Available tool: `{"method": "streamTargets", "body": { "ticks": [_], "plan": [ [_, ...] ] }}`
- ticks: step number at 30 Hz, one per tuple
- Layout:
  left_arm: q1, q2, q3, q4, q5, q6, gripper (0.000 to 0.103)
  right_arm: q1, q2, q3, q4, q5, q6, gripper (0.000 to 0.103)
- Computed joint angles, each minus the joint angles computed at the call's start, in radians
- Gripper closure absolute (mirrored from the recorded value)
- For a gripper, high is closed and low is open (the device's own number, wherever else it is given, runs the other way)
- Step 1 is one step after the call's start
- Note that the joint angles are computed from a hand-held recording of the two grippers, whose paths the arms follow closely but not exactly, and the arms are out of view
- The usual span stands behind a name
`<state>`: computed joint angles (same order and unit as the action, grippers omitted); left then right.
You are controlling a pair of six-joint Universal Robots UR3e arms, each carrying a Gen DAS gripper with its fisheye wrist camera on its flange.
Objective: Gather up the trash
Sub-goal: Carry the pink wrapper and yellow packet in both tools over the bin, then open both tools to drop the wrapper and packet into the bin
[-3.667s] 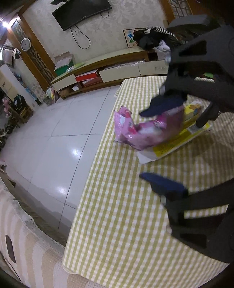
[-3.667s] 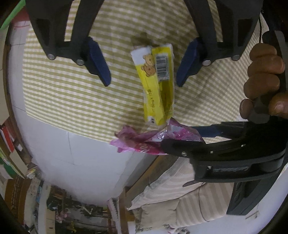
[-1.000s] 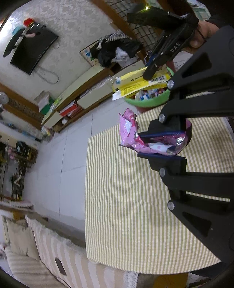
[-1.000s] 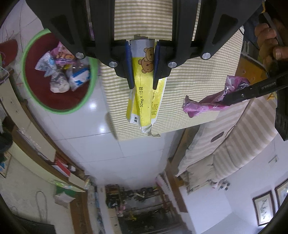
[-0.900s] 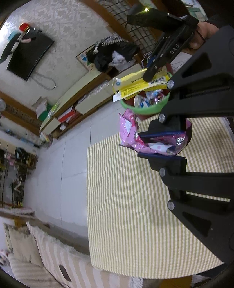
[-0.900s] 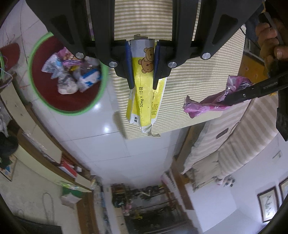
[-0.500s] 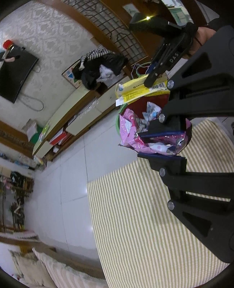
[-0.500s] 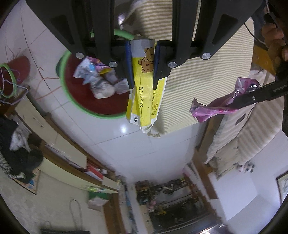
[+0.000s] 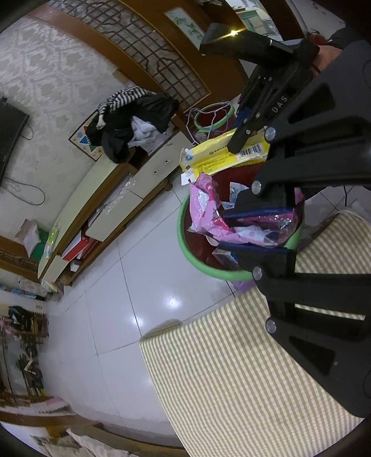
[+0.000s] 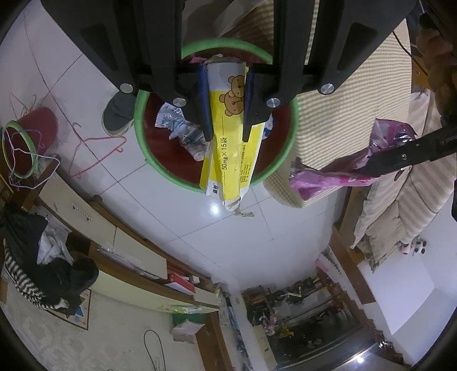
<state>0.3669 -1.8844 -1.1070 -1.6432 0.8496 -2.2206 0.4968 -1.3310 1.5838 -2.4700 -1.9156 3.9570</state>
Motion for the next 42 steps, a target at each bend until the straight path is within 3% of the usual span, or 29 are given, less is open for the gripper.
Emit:
{"method": "streamTargets", "body": {
  "ticks": [26, 42],
  "plan": [
    [-0.173, -0.097, -0.028, 0.247, 0.091, -0.162, 0.088, -0.086, 0.010, 0.125, -0.113, 0.074, -0.005, 0.084],
    [-0.213, -0.148, -0.014, 0.295, 0.123, -0.211, 0.088, -0.119, 0.031, 0.186, -0.179, 0.117, 0.004, 0.084]
  ]
}}
